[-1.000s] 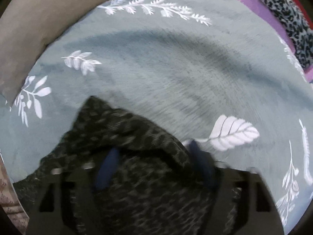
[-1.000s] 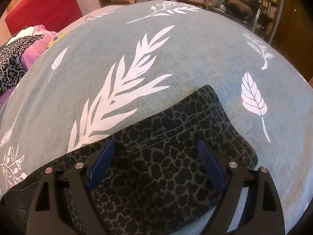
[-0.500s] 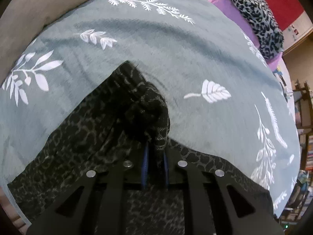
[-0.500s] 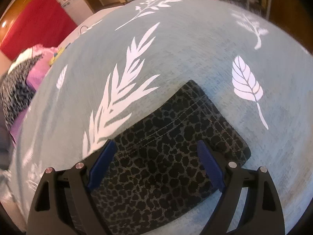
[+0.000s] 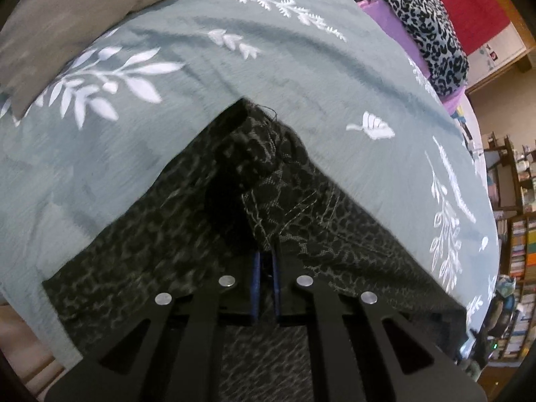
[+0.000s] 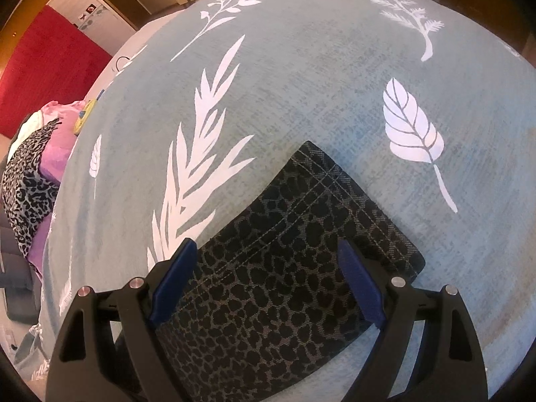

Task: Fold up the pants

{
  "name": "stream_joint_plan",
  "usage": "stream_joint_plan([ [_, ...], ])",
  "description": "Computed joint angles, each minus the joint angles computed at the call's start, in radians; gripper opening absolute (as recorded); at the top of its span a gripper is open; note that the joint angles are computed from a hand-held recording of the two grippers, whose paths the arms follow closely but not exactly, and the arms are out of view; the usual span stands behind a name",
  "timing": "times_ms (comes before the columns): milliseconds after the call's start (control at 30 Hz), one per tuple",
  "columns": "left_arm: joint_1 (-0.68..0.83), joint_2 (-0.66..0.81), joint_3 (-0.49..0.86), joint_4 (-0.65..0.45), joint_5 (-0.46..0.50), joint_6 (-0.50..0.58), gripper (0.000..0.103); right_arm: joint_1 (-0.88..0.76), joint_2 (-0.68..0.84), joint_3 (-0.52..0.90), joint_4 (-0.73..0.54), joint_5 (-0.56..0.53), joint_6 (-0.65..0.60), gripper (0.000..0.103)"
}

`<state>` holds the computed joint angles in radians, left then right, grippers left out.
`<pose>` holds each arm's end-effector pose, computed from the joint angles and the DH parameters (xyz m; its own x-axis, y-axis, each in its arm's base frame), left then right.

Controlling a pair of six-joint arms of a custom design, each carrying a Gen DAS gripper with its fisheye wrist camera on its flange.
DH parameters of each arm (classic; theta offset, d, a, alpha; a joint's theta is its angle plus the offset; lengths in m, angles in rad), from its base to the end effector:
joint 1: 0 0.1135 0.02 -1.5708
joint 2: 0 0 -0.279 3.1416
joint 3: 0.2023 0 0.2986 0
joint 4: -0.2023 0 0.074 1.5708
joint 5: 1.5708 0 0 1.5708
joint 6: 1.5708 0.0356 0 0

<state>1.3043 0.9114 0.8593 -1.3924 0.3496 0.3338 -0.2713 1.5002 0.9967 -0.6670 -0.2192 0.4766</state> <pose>0.0533 0.1491 0.2721 -0.5401 -0.8095 -0.2303 -0.7600 0.5867 -0.2798 0.3179 -0.0804 0.2031 -0.7058 0.6611 -0.2544 0.5669 0.7425 0.3567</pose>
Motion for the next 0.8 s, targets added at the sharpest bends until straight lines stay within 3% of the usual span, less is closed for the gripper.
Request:
stream_joint_plan([
  [300, 0.152, -0.008, -0.030, -0.060, 0.019, 0.179, 0.004, 0.107, 0.138, 0.149, -0.063, 0.141, -0.006, 0.086],
  [400, 0.213, 0.006, -0.016, -0.086, 0.033, 0.240, 0.004, 0.102, 0.200, 0.180, -0.072, 0.171, 0.003, 0.074],
  [467, 0.241, 0.018, -0.007, -0.098, 0.040, 0.268, 0.004, 0.122, 0.196, 0.185, -0.094, 0.247, 0.000, 0.051],
  [500, 0.238, 0.021, -0.004, -0.099, 0.042, 0.265, 0.004, 0.126, 0.186, 0.177, -0.093, 0.266, -0.008, 0.045],
  [567, 0.255, 0.042, 0.009, -0.109, 0.050, 0.287, 0.004, 0.110, 0.157, 0.151, -0.088, 0.260, -0.031, 0.019],
  [633, 0.260, 0.058, 0.021, -0.116, 0.058, 0.294, 0.004, 0.071, 0.117, 0.114, -0.074, 0.190, -0.044, 0.009],
  [800, 0.296, 0.097, 0.088, -0.168, 0.105, 0.348, 0.004, 0.005, -0.089, -0.008, -0.069, 0.127, -0.084, 0.007],
])
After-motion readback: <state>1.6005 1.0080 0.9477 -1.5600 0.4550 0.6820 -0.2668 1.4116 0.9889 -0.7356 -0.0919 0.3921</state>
